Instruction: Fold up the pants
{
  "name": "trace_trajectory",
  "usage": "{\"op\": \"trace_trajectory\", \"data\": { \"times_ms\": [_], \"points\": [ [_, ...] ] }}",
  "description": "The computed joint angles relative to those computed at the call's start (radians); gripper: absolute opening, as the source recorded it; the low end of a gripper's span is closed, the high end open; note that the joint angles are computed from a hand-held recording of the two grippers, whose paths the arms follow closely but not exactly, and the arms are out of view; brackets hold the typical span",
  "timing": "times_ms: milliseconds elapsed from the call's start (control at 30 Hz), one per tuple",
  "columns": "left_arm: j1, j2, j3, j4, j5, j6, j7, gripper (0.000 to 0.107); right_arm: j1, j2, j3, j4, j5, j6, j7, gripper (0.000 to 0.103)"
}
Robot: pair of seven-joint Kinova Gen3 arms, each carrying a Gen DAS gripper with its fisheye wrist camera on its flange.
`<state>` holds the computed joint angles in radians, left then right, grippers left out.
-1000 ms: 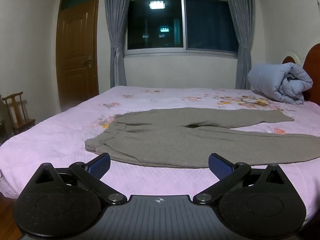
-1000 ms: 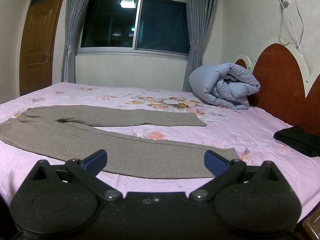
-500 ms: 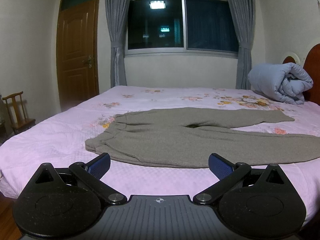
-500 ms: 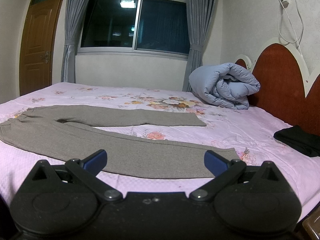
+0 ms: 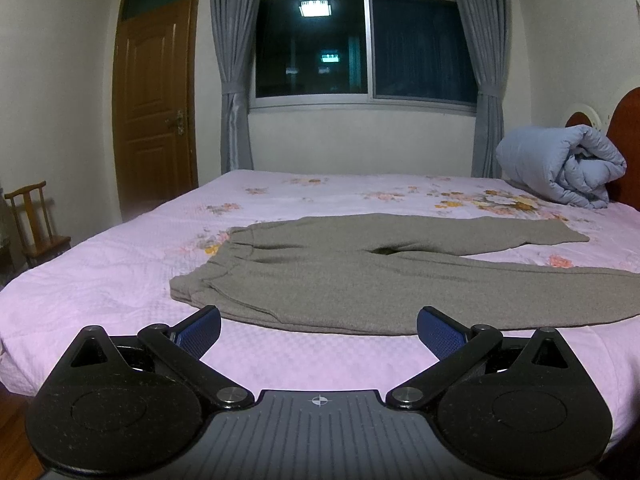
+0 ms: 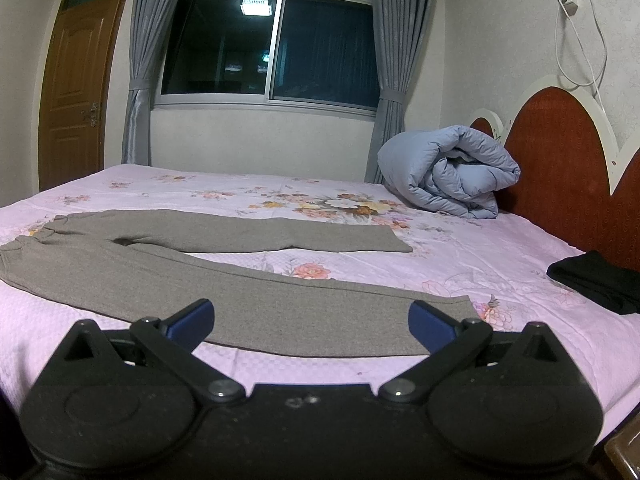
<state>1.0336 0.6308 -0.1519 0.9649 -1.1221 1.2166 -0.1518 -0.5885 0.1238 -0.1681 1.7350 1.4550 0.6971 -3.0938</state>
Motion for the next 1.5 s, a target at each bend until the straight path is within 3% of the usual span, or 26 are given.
{"op": "trace_trajectory", "data": {
  "times_ms": [1500],
  "points": [
    [0.001, 0.008, -0.003, -0.010, 0.010, 0.001, -0.002, 0.103, -0.005, 0.000, -0.001, -0.002, -0.006, 0.007, 0.005, 0.097]
  ]
}}
